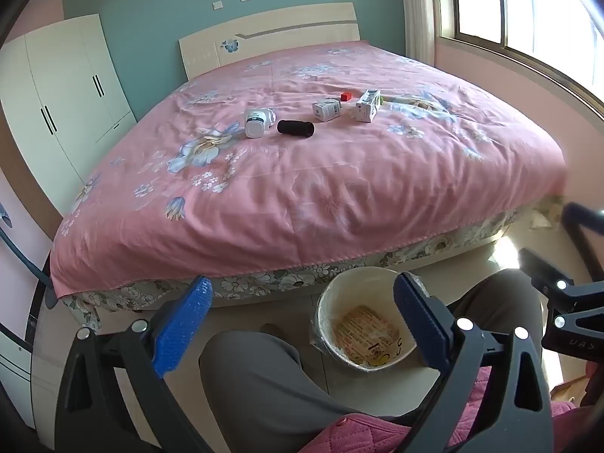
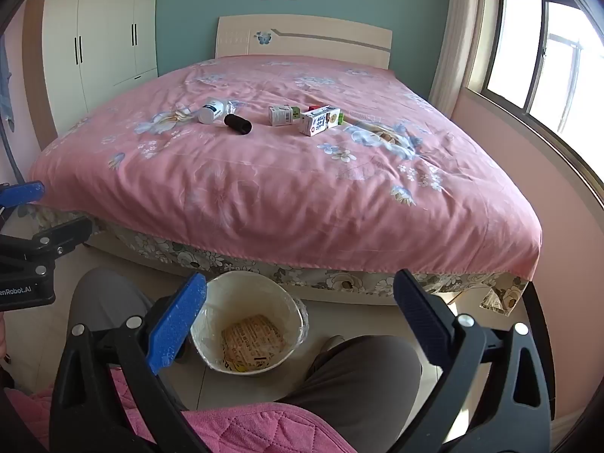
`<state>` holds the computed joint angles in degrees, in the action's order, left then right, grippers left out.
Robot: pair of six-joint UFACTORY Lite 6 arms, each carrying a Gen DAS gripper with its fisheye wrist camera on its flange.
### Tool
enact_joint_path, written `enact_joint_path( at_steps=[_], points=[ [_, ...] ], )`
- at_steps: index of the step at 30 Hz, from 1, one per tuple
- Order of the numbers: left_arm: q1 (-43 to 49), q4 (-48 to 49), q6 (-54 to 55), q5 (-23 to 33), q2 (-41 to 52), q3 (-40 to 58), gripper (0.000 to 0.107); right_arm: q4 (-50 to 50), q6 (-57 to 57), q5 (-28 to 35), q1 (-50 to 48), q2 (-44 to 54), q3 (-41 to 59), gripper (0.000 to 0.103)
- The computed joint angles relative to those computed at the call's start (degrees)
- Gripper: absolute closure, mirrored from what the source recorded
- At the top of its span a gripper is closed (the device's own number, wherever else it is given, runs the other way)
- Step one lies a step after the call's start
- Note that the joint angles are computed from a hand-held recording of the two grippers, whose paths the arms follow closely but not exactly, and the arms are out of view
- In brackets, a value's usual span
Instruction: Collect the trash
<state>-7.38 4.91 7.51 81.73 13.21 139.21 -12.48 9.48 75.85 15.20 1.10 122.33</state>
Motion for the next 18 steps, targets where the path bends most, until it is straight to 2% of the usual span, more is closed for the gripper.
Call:
enact_joint_path(
  at_steps=[18],
  points=[
    [0.1, -0.4, -0.1, 1.6, 1.2, 2.2, 0.009, -0.4, 0.2, -0.3, 0.4, -0.4, -0.9, 0.006]
  ],
)
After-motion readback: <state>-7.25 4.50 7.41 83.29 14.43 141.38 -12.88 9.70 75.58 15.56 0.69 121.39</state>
